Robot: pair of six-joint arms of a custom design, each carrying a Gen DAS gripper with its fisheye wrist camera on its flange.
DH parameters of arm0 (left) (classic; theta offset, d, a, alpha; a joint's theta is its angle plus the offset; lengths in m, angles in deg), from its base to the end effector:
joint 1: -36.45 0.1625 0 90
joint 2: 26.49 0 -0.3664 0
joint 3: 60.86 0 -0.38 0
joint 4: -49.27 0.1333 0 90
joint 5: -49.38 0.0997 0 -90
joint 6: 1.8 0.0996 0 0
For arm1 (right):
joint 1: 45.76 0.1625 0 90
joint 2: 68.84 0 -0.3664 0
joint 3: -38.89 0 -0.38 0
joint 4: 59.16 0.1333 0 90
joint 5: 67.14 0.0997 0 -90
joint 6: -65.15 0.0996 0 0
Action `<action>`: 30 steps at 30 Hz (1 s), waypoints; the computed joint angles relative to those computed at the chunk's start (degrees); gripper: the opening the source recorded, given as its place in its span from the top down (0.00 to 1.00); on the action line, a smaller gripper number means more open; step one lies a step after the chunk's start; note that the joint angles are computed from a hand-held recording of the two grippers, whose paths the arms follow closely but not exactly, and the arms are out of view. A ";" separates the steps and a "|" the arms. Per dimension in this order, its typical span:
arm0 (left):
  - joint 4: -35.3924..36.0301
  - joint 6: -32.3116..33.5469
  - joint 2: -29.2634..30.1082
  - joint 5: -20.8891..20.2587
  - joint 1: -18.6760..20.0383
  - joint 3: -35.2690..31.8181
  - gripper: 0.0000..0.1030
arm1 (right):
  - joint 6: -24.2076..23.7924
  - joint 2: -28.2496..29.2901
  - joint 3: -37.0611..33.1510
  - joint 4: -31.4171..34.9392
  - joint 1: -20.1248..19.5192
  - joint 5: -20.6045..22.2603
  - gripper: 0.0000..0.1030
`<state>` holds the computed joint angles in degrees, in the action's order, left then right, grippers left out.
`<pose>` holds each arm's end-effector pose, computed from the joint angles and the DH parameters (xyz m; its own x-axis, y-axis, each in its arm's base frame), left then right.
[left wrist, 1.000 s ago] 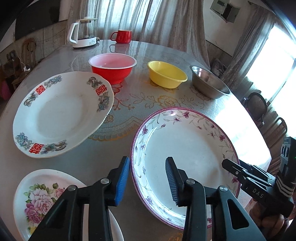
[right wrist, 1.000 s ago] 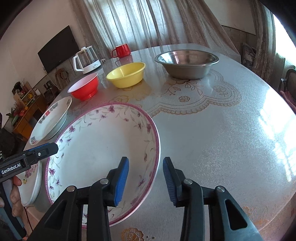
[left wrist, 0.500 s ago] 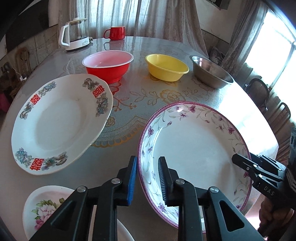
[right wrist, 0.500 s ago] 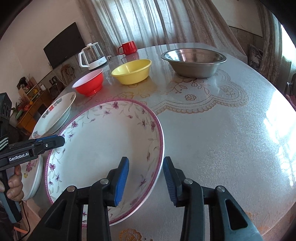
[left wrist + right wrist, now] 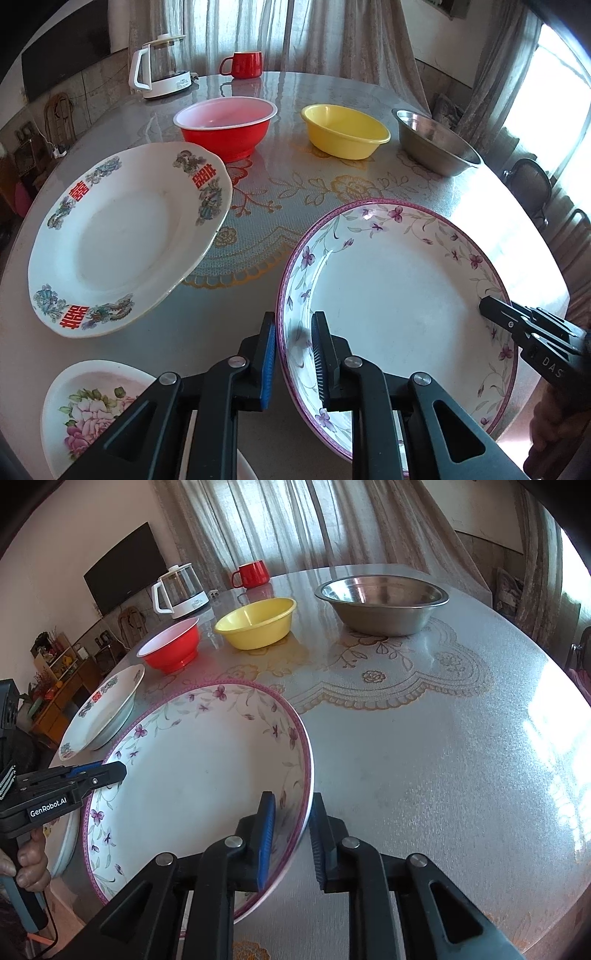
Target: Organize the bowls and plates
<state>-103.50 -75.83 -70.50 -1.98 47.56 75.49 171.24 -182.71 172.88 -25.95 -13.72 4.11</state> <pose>-0.2531 -0.2489 -0.0795 -0.7787 0.0661 -0.6239 0.3808 0.8401 -0.3864 -0.0690 -0.2382 0.2317 -0.8376 -0.2146 0.5024 -0.4506 0.7913 -0.4132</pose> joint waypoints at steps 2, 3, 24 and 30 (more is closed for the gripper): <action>-0.03 -0.50 0.28 0.45 0.06 -0.20 0.82 | 0.73 0.45 -0.30 -0.23 0.41 0.10 0.84; 0.61 -0.41 0.67 0.79 0.27 -0.83 0.82 | 1.16 0.55 -0.35 -0.63 0.87 0.36 0.84; 3.47 5.44 1.97 6.45 8.54 -7.40 0.83 | 13.72 12.22 -8.83 -5.30 13.92 7.49 0.88; 5.10 4.53 2.47 7.53 9.26 -8.04 0.83 | 15.20 14.71 -10.09 -8.32 17.37 10.02 0.89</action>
<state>-98.39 -71.30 -68.03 5.56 56.83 67.45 186.44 -168.00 162.79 -34.27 3.64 14.13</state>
